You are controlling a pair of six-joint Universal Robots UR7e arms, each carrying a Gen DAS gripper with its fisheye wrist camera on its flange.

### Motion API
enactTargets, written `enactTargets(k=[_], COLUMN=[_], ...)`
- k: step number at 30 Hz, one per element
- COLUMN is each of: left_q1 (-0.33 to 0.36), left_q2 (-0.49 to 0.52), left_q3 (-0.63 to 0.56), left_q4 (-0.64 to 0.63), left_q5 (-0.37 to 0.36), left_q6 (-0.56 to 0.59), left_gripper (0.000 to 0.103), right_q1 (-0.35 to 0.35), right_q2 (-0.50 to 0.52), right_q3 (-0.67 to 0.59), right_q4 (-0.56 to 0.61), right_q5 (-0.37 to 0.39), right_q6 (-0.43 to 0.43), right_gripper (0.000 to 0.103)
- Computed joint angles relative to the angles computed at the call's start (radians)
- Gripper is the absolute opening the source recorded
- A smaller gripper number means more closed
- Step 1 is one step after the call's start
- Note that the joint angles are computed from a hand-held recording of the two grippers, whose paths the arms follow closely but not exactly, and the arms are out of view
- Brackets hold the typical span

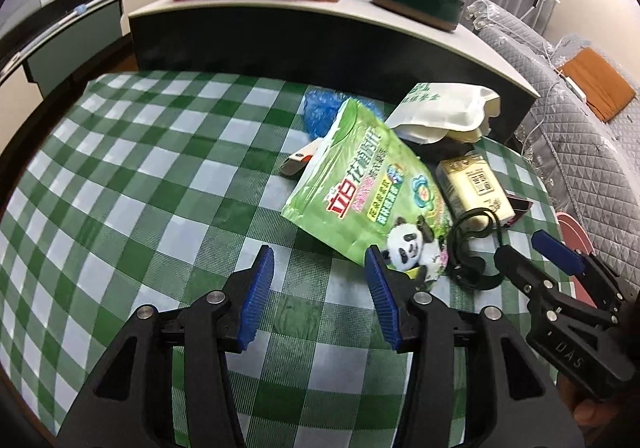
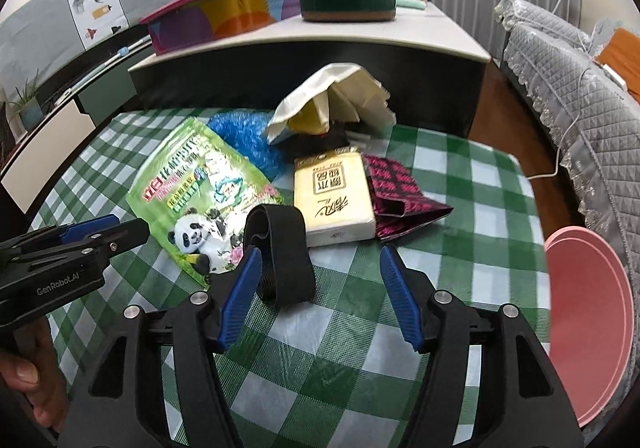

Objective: Collect trash
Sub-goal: 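Grasp the black strap with the right tool while the left tool grasps the green packet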

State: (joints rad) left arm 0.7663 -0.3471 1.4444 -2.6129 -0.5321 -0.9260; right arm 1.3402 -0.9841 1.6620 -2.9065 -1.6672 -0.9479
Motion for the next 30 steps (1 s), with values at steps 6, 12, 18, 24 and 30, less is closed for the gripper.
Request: enactTargets(k=[6, 12, 18, 24, 30], left_q1=[0.025, 0.044, 0.049, 0.045, 0.022], left_q2=[0.008, 0.025, 0.046, 0.060, 0.074], left_q3=[-0.001, -0.010, -0.014, -0.027, -0.045], left_q4=[-0.051, -0.149, -0.313, -0.367, -0.395], left_q5=[-0.021, -0.053, -0.090, -0.083, -0.050], left_q6=[0.013, 0.063, 0.150, 0.181, 0.252], left_gripper=[0.052, 0.052, 0.052, 0.046, 0.021], right_q1=[0.000, -0.004, -0.009, -0.011, -0.013], right_q2=[0.019, 0.024, 0.011, -0.003, -0.016], right_q3=[-0.017, -0.035, -0.038, -0.030, -0.022], right_q4=[0.016, 0.044, 0.079, 0.071, 0.060], right_q5=[-0.010, -0.013, 0.002, 0.010, 0.021], right_q6=[-0.003, 0.003, -0.003, -0.004, -0.010], right_gripper=[0.061, 0.046, 0.012, 0.003, 0.002])
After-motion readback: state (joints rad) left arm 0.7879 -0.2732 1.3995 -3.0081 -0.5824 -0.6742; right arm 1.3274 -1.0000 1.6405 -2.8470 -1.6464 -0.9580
